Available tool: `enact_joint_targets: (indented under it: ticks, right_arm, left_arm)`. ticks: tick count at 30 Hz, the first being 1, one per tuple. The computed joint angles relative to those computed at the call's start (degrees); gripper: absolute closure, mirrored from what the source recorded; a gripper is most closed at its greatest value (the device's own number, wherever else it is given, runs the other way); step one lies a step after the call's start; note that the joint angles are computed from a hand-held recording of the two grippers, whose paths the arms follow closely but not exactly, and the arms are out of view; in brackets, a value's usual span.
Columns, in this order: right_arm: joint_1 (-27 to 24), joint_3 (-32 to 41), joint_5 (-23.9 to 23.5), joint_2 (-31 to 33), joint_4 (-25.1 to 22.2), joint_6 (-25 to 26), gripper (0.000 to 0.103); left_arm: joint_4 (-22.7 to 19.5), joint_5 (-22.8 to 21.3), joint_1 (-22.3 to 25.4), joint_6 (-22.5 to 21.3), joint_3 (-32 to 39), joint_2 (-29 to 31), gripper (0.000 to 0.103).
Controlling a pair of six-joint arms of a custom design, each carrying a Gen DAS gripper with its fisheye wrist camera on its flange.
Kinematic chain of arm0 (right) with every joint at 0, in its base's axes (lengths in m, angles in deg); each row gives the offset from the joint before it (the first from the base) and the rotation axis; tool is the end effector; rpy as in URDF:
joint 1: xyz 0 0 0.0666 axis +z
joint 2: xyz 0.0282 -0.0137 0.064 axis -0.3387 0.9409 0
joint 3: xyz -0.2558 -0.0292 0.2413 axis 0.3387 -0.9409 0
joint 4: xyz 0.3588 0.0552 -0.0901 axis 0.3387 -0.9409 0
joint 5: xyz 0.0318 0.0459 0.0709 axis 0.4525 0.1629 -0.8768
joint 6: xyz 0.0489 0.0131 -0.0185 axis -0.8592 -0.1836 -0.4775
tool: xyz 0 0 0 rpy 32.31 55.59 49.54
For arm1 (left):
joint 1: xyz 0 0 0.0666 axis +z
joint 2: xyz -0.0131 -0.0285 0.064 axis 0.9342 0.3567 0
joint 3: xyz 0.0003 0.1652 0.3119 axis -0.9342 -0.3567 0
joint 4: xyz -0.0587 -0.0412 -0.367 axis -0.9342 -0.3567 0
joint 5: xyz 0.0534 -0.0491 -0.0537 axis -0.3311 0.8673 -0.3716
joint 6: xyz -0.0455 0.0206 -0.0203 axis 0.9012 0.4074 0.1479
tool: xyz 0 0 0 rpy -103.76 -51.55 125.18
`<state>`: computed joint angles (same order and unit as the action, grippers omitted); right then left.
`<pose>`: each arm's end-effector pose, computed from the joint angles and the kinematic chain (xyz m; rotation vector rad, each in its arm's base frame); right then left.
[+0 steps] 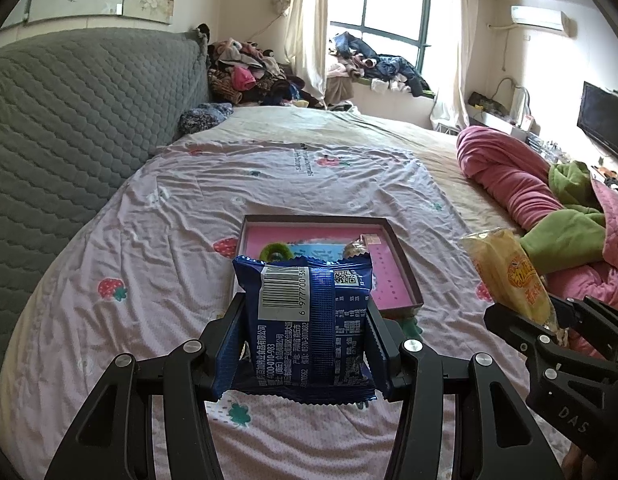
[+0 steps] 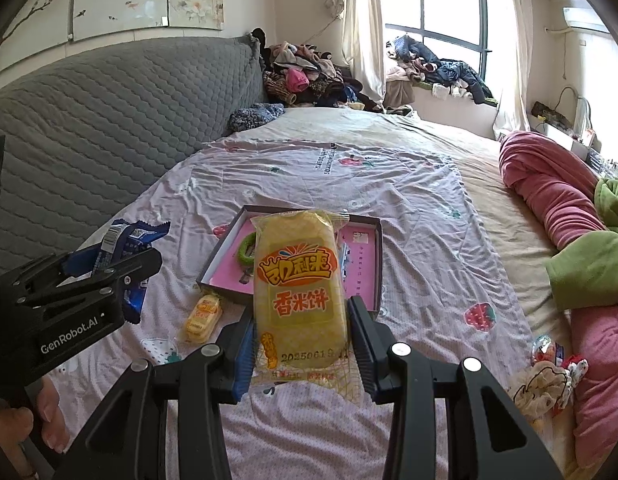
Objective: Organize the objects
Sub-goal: 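Lift and carry the blue packet and yellow rice cake pack toward the tray with both tools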
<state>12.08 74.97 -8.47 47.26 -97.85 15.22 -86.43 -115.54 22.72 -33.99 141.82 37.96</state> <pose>0.3975 0.2479 0.4917 -0.6277 2.2287 0.3301 0.3659 -0.3551 0.4963 -0.1335 2.2573 -0.0404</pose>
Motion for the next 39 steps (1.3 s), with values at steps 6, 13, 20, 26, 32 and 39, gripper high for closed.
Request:
enact_joint_targets:
  ticks: [6, 13, 20, 26, 32, 39]
  right_arm:
    - [-0.6, 1.4, -0.5, 1.8, 0.4, 0.1, 0.06]
    - [-1.2, 3.8, -1.1, 4.5, 0.9, 0.4, 0.06]
    - [-1.2, 5.5, -1.3, 6.5, 1.5, 0.9, 0.06]
    - [-2.0, 7.9, -1.9, 8.5, 1.7, 0.6, 0.06]
    - [-2.5, 11.0, -1.8, 11.1, 1.6, 1.4, 0.06]
    - [-3.5, 13.6, -3.1, 13.8, 3.4, 1.2, 0.06]
  left_arm:
    - [0.9, 1.1, 1.1, -1.0, 0.9, 1.8, 0.048]
    - [2.2, 2.4, 2.5, -1.5, 1.2, 3.3, 0.048]
    - [2.5, 3.5, 3.8, -2.5, 2.5, 4.7, 0.048]
    - [2.0, 3.6, 5.2, -4.0, 6.0, 6.6, 0.048]
    - [1.7, 4.7, 6.8, -5.4, 10.2, 9.3, 0.048]
    - [1.9, 5.4, 8.6, -7.1, 15.7, 13.2, 0.048]
